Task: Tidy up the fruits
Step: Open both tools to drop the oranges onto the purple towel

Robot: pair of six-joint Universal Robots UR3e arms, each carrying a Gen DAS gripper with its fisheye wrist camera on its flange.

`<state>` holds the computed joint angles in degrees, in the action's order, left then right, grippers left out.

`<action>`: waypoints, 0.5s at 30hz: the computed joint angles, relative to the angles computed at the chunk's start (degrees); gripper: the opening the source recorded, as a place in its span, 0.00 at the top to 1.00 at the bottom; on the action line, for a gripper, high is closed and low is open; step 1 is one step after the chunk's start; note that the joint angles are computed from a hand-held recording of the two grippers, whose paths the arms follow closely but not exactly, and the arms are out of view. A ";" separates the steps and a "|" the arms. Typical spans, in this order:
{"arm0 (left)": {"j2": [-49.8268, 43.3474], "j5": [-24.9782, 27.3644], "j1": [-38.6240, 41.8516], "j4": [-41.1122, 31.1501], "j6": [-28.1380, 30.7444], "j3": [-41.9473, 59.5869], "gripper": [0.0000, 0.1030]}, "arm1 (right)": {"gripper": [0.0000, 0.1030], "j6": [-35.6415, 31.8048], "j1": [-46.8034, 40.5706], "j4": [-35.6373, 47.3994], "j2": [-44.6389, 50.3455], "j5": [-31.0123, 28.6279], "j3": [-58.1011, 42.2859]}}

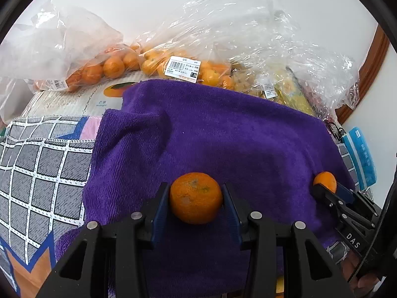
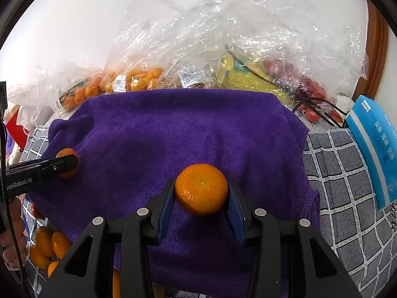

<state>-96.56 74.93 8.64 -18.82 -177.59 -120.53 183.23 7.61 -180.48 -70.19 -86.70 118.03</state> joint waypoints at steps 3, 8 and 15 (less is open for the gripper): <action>0.68 -0.67 0.45 -0.91 0.12 0.03 0.58 | 0.59 -0.28 0.15 -0.31 -0.42 0.06 0.25; 3.77 -2.00 1.07 -0.94 0.53 -1.34 0.45 | 0.44 -0.59 1.29 -2.41 -2.33 -2.23 1.65; 9.92 -2.58 0.93 -2.07 1.17 -3.22 0.44 | 0.20 -0.46 3.49 -5.97 -6.01 -7.36 3.29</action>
<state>-86.63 72.34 9.57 -20.89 -176.41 -123.75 182.76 11.10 -186.46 -76.20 -94.06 121.32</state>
